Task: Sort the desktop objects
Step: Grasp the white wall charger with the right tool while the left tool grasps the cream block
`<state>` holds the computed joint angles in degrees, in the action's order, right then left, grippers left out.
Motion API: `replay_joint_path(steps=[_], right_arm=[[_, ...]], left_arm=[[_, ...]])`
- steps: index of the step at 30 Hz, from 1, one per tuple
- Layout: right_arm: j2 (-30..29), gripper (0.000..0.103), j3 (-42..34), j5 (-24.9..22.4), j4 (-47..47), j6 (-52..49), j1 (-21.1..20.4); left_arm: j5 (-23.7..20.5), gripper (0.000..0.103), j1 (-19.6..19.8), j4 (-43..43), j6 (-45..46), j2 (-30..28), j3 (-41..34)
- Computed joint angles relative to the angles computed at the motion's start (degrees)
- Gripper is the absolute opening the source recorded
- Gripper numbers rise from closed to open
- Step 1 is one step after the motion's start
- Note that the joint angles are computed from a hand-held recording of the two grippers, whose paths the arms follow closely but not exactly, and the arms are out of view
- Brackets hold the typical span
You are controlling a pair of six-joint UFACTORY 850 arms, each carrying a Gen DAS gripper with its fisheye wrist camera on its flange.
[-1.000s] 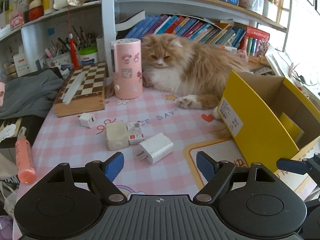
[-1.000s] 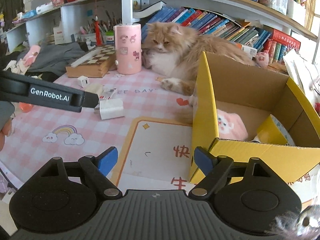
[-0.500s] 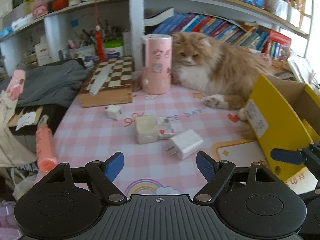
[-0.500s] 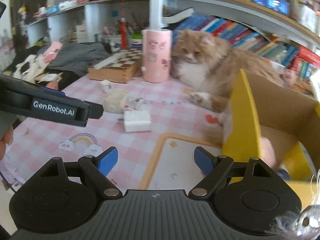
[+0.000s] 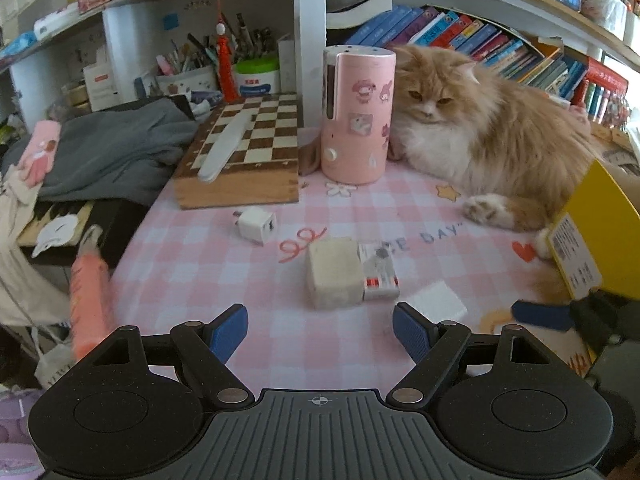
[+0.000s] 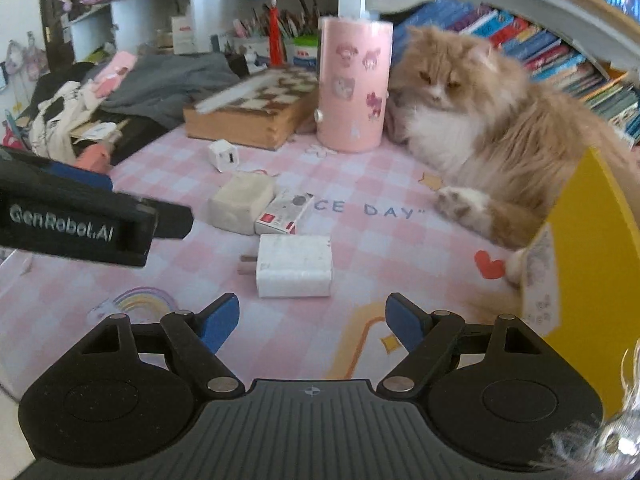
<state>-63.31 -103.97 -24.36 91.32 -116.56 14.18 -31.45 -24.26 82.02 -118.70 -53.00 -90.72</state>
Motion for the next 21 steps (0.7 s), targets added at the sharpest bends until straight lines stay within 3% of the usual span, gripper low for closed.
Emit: replay_joint_path(steps=[4,9,11,12,16,19,21], right_arm=[[-3.1,0.08,-4.7,0.1,-3.8,1.4,1.1],[-7.6,0.08,-12.3,-0.8,-15.0,14.7,2.1],[-9.5,0.064,-15.9,-2.6,-20.8,22.3,2.0],[-10.2,0.062,-17.3,-4.0,-22.9,25.0,1.7],[-9.2,0.062,-15.7,-2.3,-22.1,25.0,1.3],[-8.5,0.062,-14.5,-1.1,-21.8,25.9,0.8],[-8.2,0.062,-13.9,-0.9,-21.3,25.5,0.6]], left_arm=[[2.2,0.082,1.9,-3.3,5.1,-3.2,-4.9],[5.7,0.081,4.2,-8.4,10.1,-6.8,-10.1],[6.4,0.08,4.8,-11.6,13.1,-8.0,-11.8],[6.4,0.079,5.0,-12.5,14.2,-8.5,-12.5],[5.9,0.069,5.5,-19.6,22.1,-10.5,-15.3],[6.5,0.067,5.6,-17.2,20.1,-10.8,-15.5],[8.0,0.058,5.9,-15.4,18.1,-10.8,-15.3]])
